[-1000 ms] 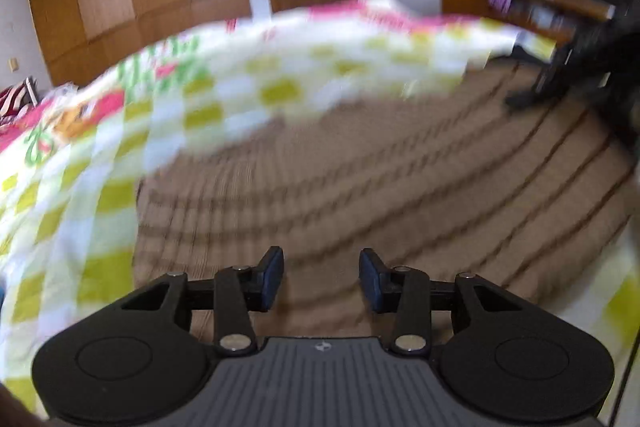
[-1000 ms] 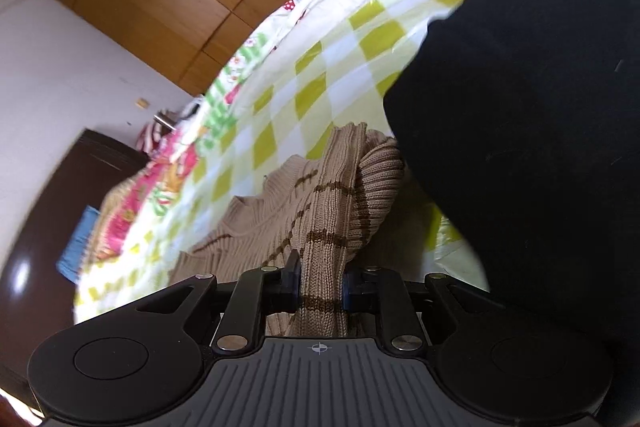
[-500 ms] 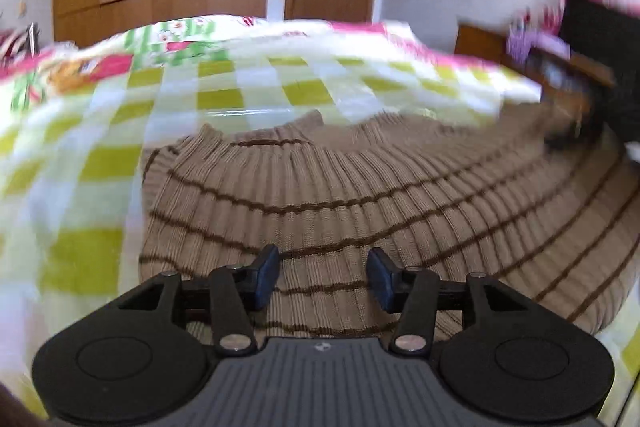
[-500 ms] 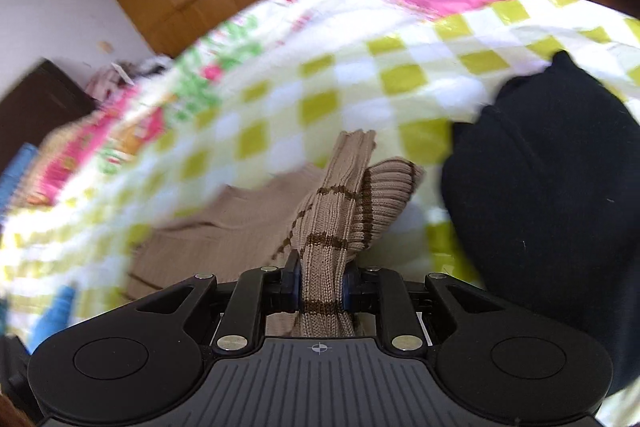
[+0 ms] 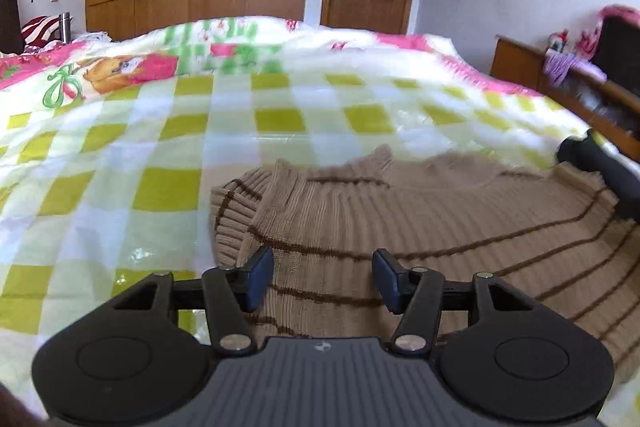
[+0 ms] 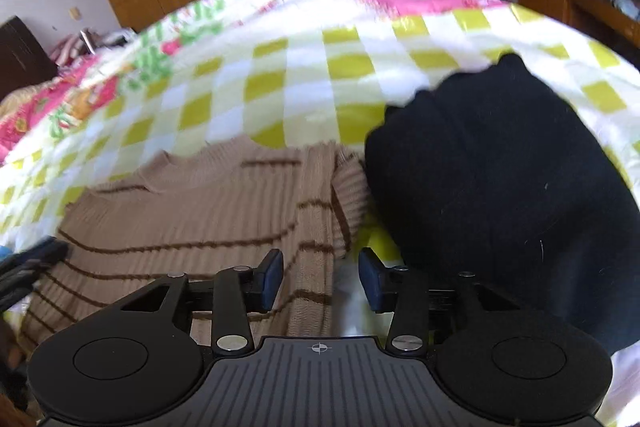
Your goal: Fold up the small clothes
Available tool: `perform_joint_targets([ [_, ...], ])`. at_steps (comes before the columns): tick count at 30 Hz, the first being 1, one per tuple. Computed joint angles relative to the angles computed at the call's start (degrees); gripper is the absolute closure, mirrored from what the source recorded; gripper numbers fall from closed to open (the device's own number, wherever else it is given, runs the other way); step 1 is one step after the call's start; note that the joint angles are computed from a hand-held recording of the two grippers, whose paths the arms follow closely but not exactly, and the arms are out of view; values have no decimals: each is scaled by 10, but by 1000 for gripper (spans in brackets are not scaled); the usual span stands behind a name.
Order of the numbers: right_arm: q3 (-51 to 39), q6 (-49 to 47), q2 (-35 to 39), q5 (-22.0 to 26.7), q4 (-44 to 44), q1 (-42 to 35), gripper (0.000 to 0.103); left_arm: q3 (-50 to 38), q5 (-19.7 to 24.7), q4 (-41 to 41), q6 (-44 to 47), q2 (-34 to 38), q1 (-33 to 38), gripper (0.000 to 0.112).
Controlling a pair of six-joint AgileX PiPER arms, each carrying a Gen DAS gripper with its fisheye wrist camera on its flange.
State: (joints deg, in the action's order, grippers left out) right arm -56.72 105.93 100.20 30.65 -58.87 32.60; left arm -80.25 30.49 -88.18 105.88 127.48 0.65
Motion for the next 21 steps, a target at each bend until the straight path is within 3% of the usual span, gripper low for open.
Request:
perform_joint_targets([
  [3,6,68,0,17,-82,15,63,5,-19,-8,26,-7,-12,45],
  [5,-2,72,17,13,-114,11,63,-1,-28,8,10,-8,-14,52],
  [8,-10,92,39,-30,-142,-12,63,-17,-38,52,-46,-9,-15,61],
  [12,-15,99,58,-58,-152,-33,67,-23,-50,-3,9,-10,-20,58],
  [15,-9,107,58,-72,-159,-46,71,-75,-72,101,-89,23,-35,50],
  [18,-9,111,59,-72,-169,-46,69,-90,-101,136,-113,37,-49,43],
  [19,-11,109,61,-68,-170,-45,69,-95,-101,160,-138,38,-50,44],
  [21,-10,128,61,-65,-192,-42,69,-106,-90,194,-169,40,-49,58],
])
